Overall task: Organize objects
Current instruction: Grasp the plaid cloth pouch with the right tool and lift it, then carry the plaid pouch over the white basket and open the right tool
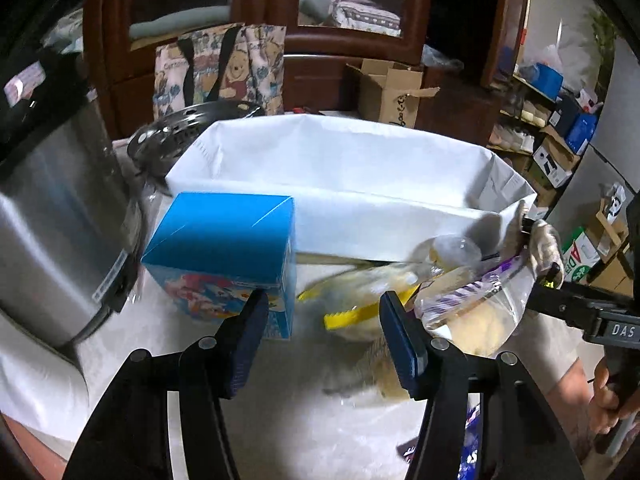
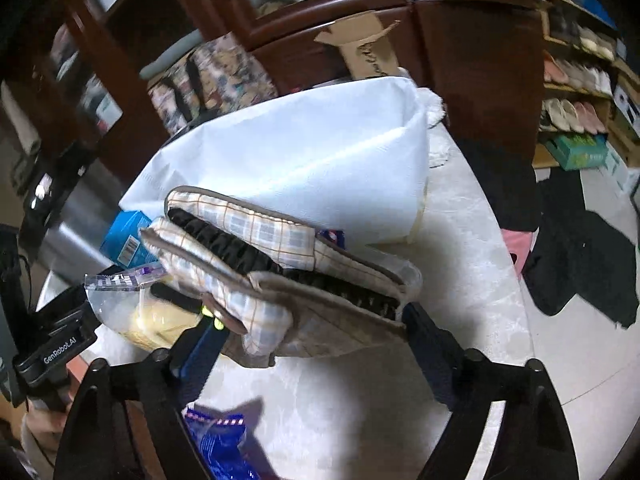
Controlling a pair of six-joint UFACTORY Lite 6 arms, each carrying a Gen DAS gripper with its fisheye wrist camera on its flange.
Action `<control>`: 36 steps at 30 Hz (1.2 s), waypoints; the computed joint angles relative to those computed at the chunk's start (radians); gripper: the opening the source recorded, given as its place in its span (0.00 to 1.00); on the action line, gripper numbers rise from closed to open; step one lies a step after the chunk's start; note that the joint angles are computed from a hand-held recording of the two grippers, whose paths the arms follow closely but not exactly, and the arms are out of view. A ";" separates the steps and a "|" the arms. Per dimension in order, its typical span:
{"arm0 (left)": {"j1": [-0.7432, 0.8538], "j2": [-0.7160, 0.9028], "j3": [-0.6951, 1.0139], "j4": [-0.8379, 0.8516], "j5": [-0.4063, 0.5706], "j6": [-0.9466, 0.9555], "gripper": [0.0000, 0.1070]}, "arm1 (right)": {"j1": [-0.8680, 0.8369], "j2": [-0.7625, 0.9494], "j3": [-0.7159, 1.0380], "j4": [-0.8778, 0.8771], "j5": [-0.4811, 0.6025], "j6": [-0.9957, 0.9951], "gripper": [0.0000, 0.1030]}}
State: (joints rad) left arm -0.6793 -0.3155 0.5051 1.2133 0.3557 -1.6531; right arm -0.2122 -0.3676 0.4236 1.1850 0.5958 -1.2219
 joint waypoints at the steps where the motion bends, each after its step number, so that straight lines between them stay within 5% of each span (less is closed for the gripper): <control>1: -0.017 -0.001 -0.001 0.016 0.015 -0.021 0.53 | -0.023 0.008 -0.009 0.035 0.019 -0.041 0.79; 5: -0.001 0.000 -0.026 0.172 -0.010 -0.160 0.53 | -0.198 0.058 -0.054 0.153 0.186 -0.247 0.73; 10: 0.028 -0.067 -0.068 0.185 -0.045 -0.154 0.53 | -0.339 0.020 -0.057 0.086 0.323 -0.235 0.64; 17: -0.066 -0.201 -0.070 0.022 0.117 0.000 0.53 | -0.500 -0.178 -0.031 -0.019 0.506 -0.111 0.64; 23: -0.151 -0.141 0.079 -0.043 0.199 0.086 0.55 | -0.510 -0.192 0.070 0.014 0.590 -0.002 0.63; 26: -0.168 -0.052 0.160 -0.004 0.171 0.066 0.55 | -0.439 -0.183 0.098 0.078 0.536 0.044 0.63; 31: -0.164 0.167 0.302 0.115 0.160 -0.020 0.55 | -0.175 -0.110 0.137 0.229 0.241 0.033 0.63; 36: -0.092 0.299 0.352 0.311 0.053 -0.209 0.55 | 0.010 0.098 0.158 0.557 0.048 -0.245 0.66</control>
